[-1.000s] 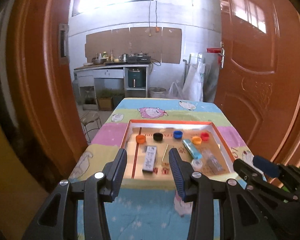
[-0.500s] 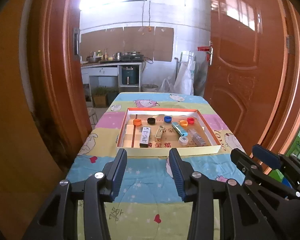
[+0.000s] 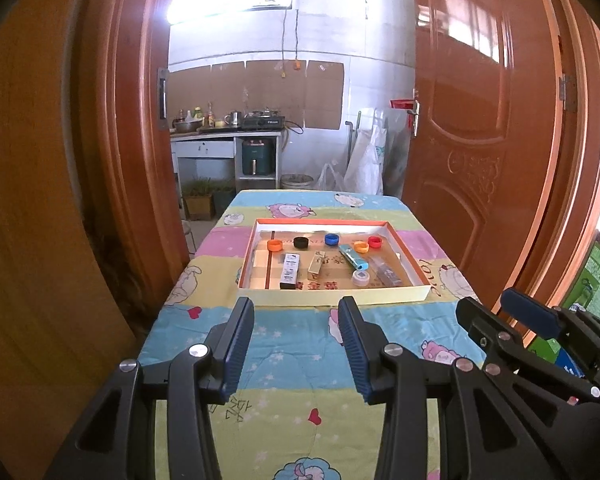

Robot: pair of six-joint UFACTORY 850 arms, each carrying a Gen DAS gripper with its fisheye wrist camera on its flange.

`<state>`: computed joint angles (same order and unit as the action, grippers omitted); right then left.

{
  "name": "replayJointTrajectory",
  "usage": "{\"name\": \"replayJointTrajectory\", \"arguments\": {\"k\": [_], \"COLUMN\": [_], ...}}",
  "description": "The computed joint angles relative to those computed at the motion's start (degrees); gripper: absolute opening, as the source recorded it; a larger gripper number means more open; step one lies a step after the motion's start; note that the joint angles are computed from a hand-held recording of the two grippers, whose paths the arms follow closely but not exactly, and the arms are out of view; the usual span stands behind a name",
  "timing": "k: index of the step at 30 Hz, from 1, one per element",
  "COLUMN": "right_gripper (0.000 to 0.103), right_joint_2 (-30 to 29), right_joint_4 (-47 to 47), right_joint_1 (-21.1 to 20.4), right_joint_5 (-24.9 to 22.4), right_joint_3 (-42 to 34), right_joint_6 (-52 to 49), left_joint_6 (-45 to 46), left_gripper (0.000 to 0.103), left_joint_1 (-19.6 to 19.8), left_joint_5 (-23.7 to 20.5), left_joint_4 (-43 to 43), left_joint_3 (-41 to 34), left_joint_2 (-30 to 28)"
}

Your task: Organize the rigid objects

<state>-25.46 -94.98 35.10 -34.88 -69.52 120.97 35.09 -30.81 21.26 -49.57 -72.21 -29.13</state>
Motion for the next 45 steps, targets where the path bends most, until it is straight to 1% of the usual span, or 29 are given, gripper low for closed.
{"name": "replayJointTrajectory", "arguments": {"k": [45], "right_gripper": [0.043], "right_joint_2": [0.13], "right_joint_4": [-0.20], "right_joint_1": [0.74], "right_joint_5": [-0.46], "right_joint_3": [0.08], "right_joint_6": [0.24], "left_joint_6": [0.00], "left_gripper": [0.044], "left_joint_1": [-0.06], "left_joint_5": [0.14], "left_joint_4": [0.36], "left_joint_3": [1.12], "left_joint_2": [0.79]}}
